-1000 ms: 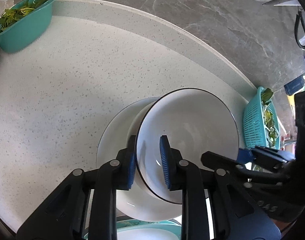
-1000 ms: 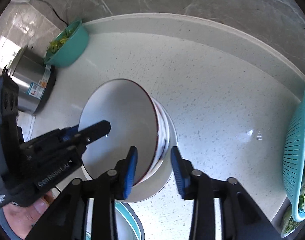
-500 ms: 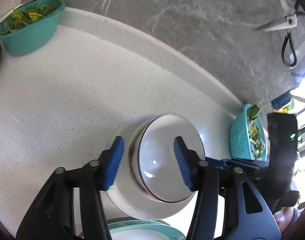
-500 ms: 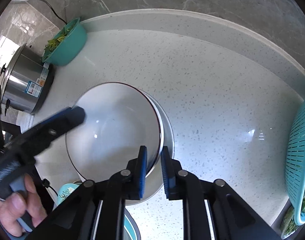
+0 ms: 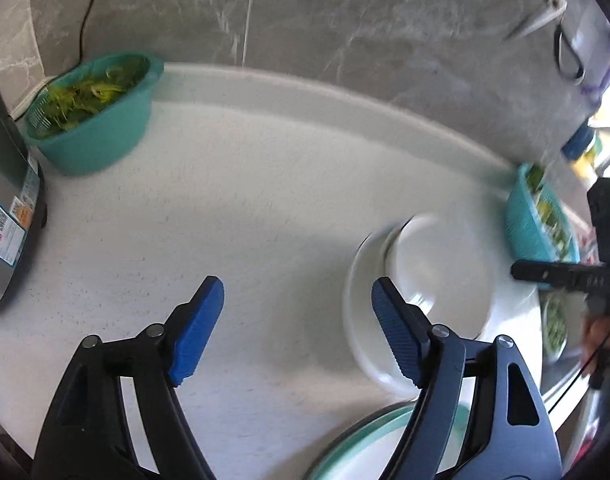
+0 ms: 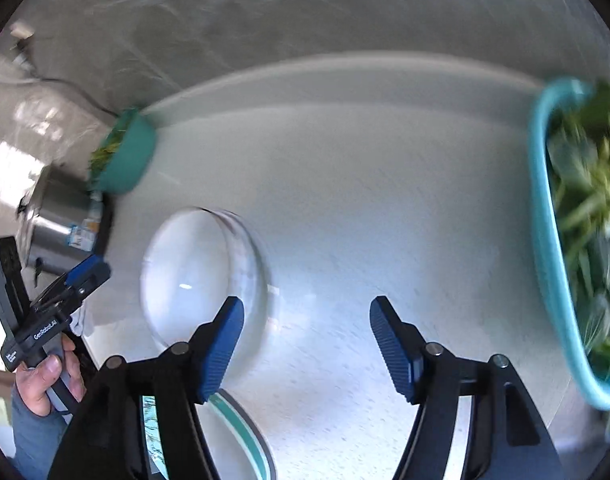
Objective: Organize plates and bowls
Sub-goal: 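Open both tools and move them to the stacked bowls, then pinch the bowl stack rim with both tools and carry it onto the plate stack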
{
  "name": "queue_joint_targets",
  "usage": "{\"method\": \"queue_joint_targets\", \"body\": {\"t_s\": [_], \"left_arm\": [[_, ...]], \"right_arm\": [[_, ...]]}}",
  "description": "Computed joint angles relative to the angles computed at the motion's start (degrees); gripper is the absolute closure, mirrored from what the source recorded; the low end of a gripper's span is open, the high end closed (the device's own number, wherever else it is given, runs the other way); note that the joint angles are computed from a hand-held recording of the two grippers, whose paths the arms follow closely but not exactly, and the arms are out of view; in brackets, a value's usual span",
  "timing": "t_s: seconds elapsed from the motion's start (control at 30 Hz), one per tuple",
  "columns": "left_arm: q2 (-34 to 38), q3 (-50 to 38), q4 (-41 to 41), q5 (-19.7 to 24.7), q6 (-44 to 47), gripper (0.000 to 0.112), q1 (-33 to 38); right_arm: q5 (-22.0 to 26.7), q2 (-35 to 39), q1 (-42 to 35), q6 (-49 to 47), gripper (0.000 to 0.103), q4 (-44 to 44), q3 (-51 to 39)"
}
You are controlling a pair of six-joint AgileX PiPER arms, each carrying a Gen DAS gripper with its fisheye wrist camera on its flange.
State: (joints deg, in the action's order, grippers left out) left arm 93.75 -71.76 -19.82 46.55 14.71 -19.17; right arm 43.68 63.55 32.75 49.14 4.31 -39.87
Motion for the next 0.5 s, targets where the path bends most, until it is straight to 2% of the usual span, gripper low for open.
{"method": "queue_joint_targets", "body": {"t_s": [0.17,0.33,0.5], "left_arm": [[3.24,1.28,-3.16,1.8,6.14,0.019,1.44],[6.16,1.16,-4.11,2.54,8.73,0.019,0.43],[9.84,-0.62,1.64,1.96,3.74,0.021,-0.86]], "right_arm": [[-6.46,2.3,0.52,-3.65,0.034,6.69,5.02],[-11.06,6.21,2.99,-5.13,0.034,9.85,5.13],[-12.29,9.86,2.12,-5.97,0.035,10.5,4.44]]}}
